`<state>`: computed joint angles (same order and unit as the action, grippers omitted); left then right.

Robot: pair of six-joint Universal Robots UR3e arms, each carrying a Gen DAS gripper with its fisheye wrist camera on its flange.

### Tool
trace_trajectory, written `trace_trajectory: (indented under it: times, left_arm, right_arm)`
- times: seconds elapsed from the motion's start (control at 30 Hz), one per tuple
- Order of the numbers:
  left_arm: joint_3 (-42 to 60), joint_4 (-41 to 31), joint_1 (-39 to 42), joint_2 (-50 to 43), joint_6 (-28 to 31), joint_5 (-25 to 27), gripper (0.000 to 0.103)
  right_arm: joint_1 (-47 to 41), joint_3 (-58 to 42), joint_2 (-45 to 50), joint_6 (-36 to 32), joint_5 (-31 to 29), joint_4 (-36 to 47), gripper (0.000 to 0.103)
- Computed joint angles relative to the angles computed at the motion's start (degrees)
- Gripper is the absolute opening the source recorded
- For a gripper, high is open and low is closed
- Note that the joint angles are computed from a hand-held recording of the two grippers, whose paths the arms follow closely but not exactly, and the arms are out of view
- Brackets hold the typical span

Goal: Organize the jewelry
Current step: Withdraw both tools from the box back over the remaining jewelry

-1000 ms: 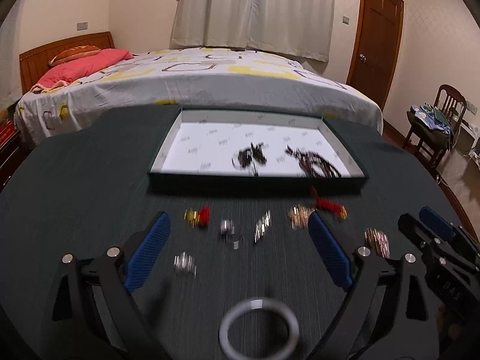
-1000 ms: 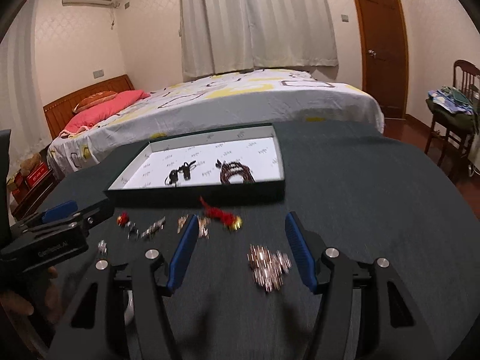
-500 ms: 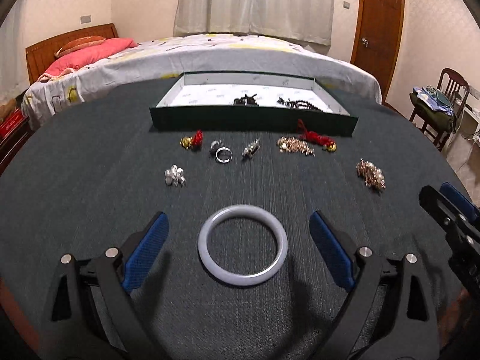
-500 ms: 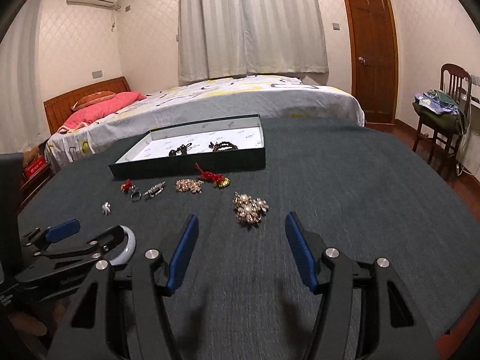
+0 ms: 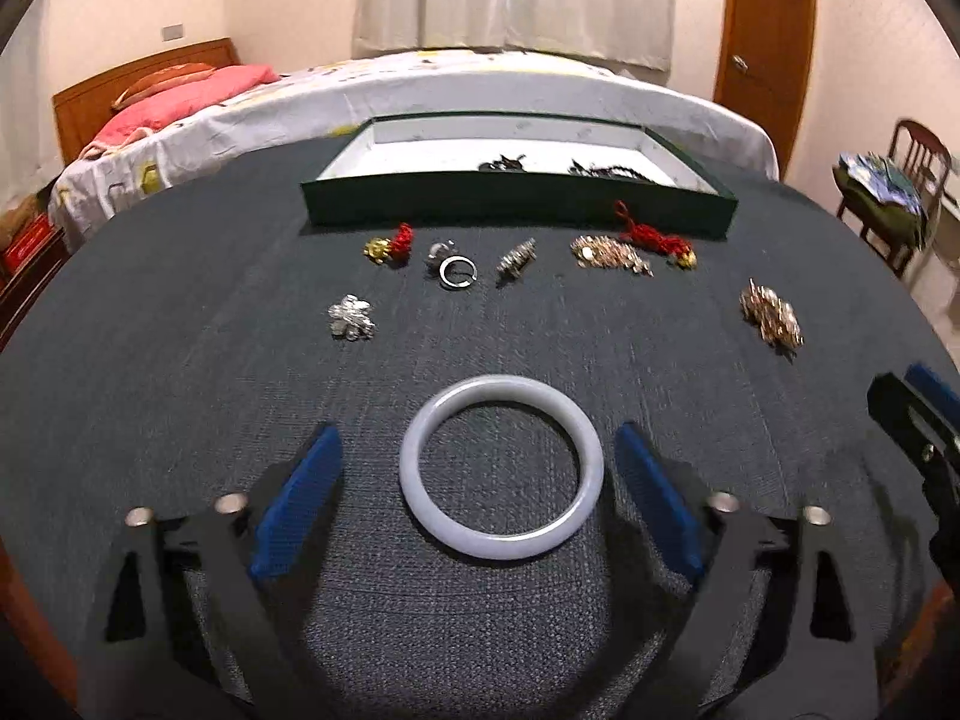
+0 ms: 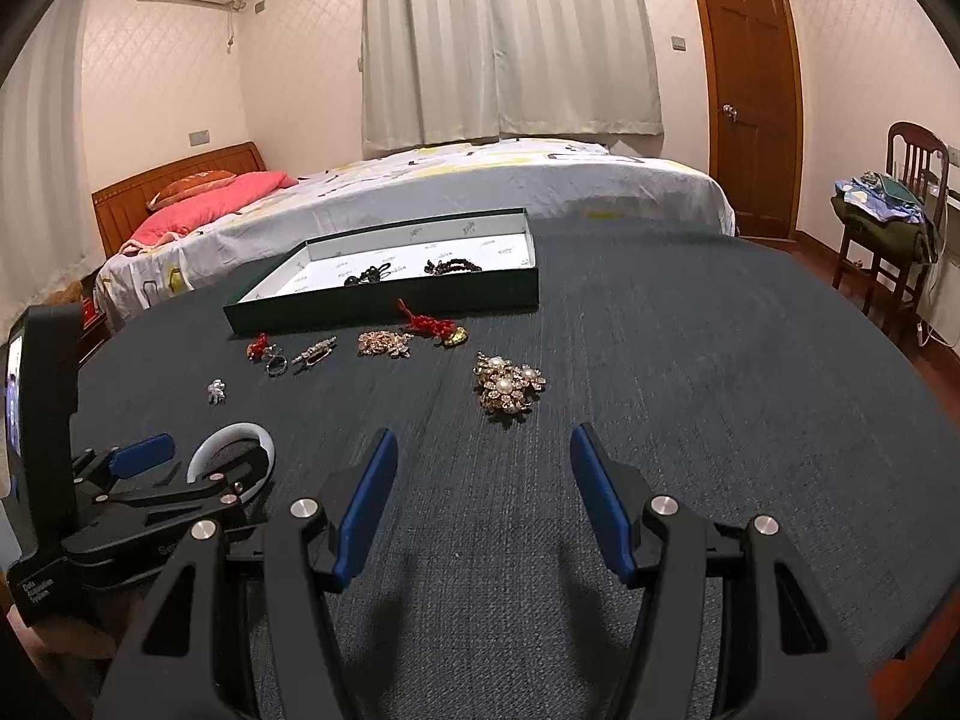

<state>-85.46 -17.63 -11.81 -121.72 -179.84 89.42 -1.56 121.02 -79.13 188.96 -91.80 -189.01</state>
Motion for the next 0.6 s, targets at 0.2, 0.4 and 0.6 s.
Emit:
trace_trajectory:
  times: [0.2, 0.4, 0.6]
  left_arm:
    - [-0.34, -0.99, 0.85, 0.14, 1.49, -3.03, 0.069]
    - [-3.21, 2.75, 2.46, 1.70, -0.29, -5.17, 0.069]
    - [-0.71, 1.52, 4.13, 3.41, -1.01, -5.13, 0.069]
  right_arm:
    - [0.28, 0.53, -0.17, 0.09, 0.12, -0.36, 0.059]
    - [0.51, -0.81, -0.19, 0.04, 0.15, 0.88, 0.059]
    - [0.73, -5.98, 1.18, 0.02, -0.11, 4.57, 0.059]
